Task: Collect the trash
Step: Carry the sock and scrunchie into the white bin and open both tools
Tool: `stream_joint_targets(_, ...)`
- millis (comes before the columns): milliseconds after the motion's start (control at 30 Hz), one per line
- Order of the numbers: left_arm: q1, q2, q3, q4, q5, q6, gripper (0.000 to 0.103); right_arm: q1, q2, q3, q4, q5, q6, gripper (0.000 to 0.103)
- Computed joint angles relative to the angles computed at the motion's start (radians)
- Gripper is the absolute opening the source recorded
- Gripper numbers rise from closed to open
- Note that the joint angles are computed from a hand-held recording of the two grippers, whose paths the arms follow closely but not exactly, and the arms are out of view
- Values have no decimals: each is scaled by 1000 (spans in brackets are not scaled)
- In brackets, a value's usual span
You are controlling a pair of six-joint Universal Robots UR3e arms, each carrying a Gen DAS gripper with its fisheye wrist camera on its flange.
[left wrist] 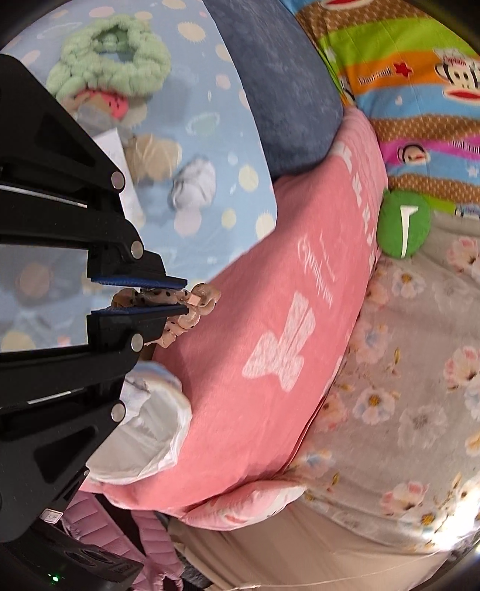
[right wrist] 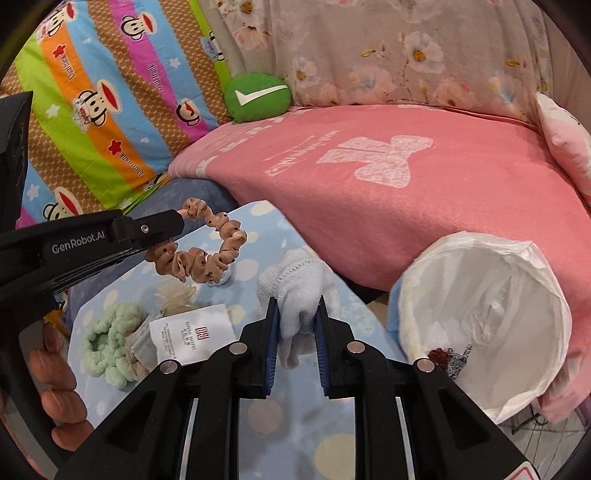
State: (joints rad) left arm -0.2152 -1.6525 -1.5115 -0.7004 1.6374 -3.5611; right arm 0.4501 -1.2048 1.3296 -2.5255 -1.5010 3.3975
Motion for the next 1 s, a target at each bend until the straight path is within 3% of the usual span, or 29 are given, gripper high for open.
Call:
stream_joint_targets(433, -242, -438, 565, -142, -6, -10, 9, -318, -276, 373, -85, 60, -38, 18)
stream_joint_targets(800, -314, -730, 1038, -349, -30, -9, 10, -464, -336, 477, -98, 97, -67, 18)
stream_joint_targets(900, -321, -791, 1151, -404, -22, -22, 27, -471, -333, 477, -105, 100, -72, 27)
stream_joint_targets(933, -325, -808, 1186, -427, -7, -34, 42, -466, -331, 475, -107, 88, -67, 28)
stream_joint_targets(967, -328, -807, 1179, -417, 8, -45, 49, -469, -333, 476, -111, 87, -67, 29)
stream_joint_targets(1000, -330, -802, 1169, -409, 21, -51, 50, -468, -331, 474, -111, 87, -66, 30)
